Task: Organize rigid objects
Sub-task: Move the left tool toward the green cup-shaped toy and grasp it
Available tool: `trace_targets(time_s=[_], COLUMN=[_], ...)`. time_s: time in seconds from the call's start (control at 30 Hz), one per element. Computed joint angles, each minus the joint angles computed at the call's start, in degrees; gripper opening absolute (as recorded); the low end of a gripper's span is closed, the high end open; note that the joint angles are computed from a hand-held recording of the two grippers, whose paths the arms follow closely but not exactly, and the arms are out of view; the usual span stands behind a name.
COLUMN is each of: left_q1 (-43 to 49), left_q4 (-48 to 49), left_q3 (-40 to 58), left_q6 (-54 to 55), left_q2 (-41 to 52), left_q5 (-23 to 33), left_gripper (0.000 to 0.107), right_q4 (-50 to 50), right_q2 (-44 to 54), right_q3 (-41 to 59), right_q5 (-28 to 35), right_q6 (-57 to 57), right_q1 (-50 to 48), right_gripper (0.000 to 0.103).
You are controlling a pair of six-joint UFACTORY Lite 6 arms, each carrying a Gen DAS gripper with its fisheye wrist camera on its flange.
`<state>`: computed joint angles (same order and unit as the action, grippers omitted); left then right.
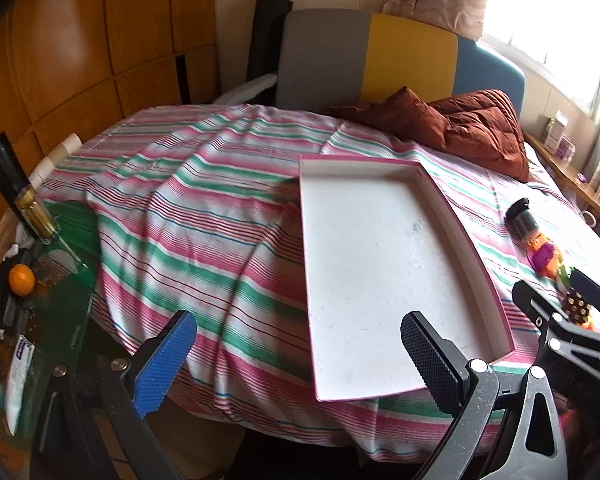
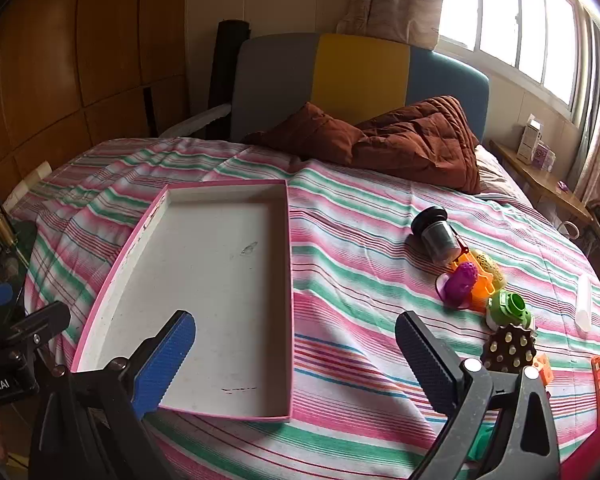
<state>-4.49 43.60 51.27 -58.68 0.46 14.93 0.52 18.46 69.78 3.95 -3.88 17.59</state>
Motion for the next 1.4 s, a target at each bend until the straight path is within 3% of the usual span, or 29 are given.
trace_targets(time_s=[0.13, 0.3, 0.53, 0.63, 0.8, 0.93, 1.13, 1.33, 1.4], left_q1=[0.17, -1.77, -3.94, -5.11, -7.07, -11.46, -20.35, -28.55, -31.18], left_q4=[-6.33, -1.94, 0.42, -7.58, -37.41, -54.4, -66.73, -74.65, -75.18], left_q3=[-0.06, 0.21, 0.86, 3.11, 10.28, 18.52, 30.69, 45.73, 50.57], left_q6=[6.0, 2.67, 3.0, 12.33, 41.24, 60.44, 76.33, 88.11, 89.73], left_q2=[0.19, 0.76, 1.22, 2.71, 8.17, 14.44, 24.76, 36.7, 40.43], left_q5=[-1.41, -0.68, -1.36, -1.92, -1.89, 0.13, 3.57, 8.49, 10.2], left_gripper=[0.103, 0.103, 0.103, 0.103, 0.098, 0.096, 0.095, 0.076, 0.076], right_q4=[11.78, 21.13, 44.9, 49.99, 49.66, 44.82, 41.59, 41.13, 40.64], right_q2=[-0.51, -0.77, -1.07, -0.89, -0.16, 0.96, 0.83, 0.72, 0.81], right_q3=[-0.22, 0.05, 1.21, 3.05, 8.2, 12.77, 14.5, 13.72, 13.62], right_q5=[-0.3, 0.01, 3.13, 7.07, 14.8, 18.21, 19.28, 20.61, 20.91], right_q6=[-11.89, -21.17, -45.29, -49.7, -47.44, -41.73, -40.04, -41.22, -41.44], right_q1=[-1.69, -3.45, -8.17, -12.88, -24.13, -33.49, -43.61, -47.59, -48.24], right_gripper=[0.102, 0.102, 0.102, 0.102, 0.102, 0.102, 0.102, 0.102, 0.102])
